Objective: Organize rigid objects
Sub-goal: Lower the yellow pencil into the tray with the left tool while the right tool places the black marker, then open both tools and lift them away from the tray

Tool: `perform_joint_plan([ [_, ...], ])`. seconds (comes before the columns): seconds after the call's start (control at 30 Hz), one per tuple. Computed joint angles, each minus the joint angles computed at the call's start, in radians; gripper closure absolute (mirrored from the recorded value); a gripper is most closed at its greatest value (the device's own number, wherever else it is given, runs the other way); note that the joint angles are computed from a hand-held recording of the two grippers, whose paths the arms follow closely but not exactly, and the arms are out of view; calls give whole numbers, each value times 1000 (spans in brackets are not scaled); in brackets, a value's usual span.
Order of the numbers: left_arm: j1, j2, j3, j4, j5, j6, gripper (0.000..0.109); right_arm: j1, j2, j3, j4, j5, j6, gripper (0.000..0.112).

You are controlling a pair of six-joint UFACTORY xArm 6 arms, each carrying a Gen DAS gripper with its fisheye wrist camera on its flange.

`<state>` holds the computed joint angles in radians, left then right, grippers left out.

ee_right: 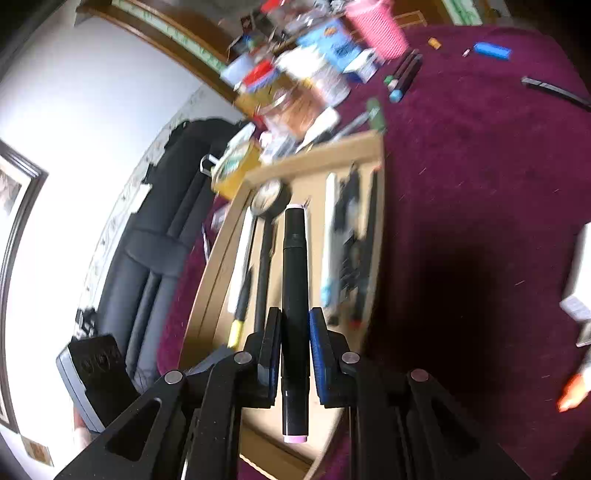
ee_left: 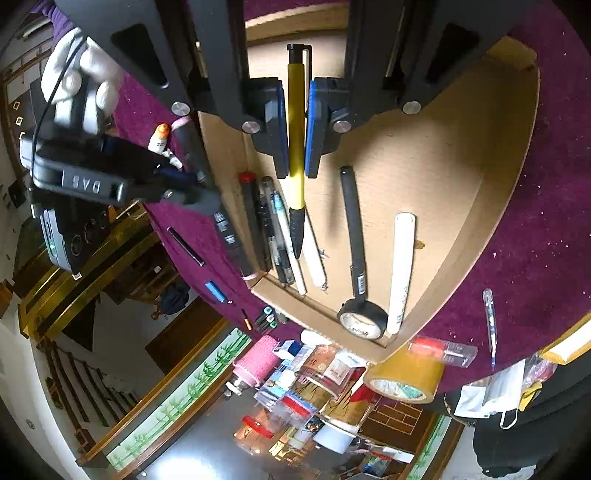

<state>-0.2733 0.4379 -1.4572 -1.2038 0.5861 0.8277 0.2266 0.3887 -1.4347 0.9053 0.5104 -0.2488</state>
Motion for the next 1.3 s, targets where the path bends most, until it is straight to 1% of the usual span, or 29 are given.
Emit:
perform_joint_plan([
  [0.2, 2, 20, -17, 15, 1, -5, 101, 20, 53, -40, -71, 13, 48, 96],
  [0.3, -4, 30, -27, 35, -8, -13, 101, 34, 59, -39, -146, -17, 86, 96],
  [0.37, -9, 44, -44, 69, -9, -42, 101, 36, 59, -37, -153, -19, 90, 96],
  [0.5, -20, 65, -64, 166, -43, -133, 101, 47, 63, -38, -200, -29, 116, 96],
  [0.67, -16, 63, -62, 163, -42, -142, 100, 65, 62, -34, -261, -45, 139, 96],
  [0.7, -15, 61, -60, 156, -39, -142, 96, 67, 61, -31, -283, -49, 151, 96],
  [0.77, -9, 51, -54, 130, -32, -144, 79, 73, 46, -12, -316, -59, 173, 96],
  [0.8, -6, 40, -44, 111, -34, -146, 63, 74, 47, -13, -335, -60, 184, 96],
  [0.83, -4, 27, -33, 88, -40, -136, 52, 75, 48, -13, -346, -58, 189, 96],
  [0.9, -3, -3, -5, 47, -68, -106, 46, 78, 49, -16, -395, -56, 216, 95],
  [0.97, -3, -33, 21, 16, -99, -82, 43, 82, 48, -12, -444, -62, 246, 95],
  [1.0, -2, -48, 35, -1, -112, -71, 39, 84, 48, -10, -463, -66, 258, 95],
  [1.07, -2, -79, 64, -36, -148, -42, 35, 86, 47, -4, -473, -75, 267, 94],
  [1.13, -6, -97, 80, -54, -180, -15, 31, 90, 39, 6, -463, -87, 262, 85],
  [1.2, -8, -112, 91, -72, -197, 9, 30, 95, 22, 27, -476, -109, 266, 63],
  [1.23, -9, -120, 98, -81, -202, 19, 29, 99, 13, 39, -490, -123, 271, 60],
  [1.3, -11, -138, 112, -99, -214, 42, 28, 106, -14, 71, -550, -160, 299, 59],
])
